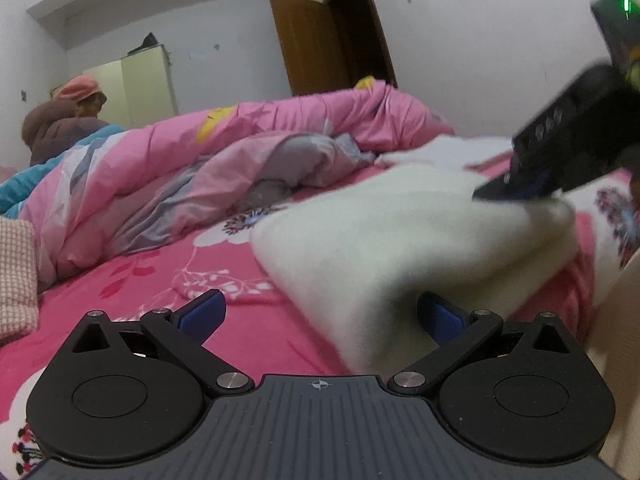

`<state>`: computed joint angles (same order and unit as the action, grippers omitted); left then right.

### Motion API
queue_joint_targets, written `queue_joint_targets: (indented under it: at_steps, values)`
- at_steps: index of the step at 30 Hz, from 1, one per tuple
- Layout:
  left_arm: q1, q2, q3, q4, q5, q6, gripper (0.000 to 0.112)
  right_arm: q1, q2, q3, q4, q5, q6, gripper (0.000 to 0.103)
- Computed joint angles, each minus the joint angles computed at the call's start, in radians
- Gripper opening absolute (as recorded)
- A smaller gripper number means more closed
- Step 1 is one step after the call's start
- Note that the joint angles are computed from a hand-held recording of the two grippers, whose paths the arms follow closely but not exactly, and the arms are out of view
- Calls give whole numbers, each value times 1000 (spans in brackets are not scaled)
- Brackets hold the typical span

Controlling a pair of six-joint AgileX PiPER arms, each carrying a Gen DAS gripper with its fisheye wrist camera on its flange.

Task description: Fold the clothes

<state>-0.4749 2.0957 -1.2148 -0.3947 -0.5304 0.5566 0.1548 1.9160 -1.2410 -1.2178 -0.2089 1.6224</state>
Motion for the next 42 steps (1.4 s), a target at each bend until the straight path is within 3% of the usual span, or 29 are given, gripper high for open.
queue_joint_targets:
  at_steps: [4,7,10,14,24,32,38,42]
  values:
    - [18,-12,15,-3,-18,-41,103,2,-2,0,-2,2,2,14]
    - [9,-16,46,-20,-76,-12,103,-1,-1,2,7,-3,-8,14]
    - [14,-21,41,-14,-46,-24,103,-3,-1,4,12,-8,-13,14]
    - [58,-59,54,220,48,-233,103,-4,0,4,20,-10,-21,14]
    - [180,-149,96,780,16,-876,103,9,-7,25,173,1,-175,14]
    - [213,-118,-35,1116,140,-1308,103,18,-12,39,288,6,-305,15]
    - [218,-101,-76,1265,186,-1456,103,28,-13,65,514,-12,-542,15]
    - [215,-92,-103,1312,205,-1501,103,30,-13,71,557,-18,-586,15]
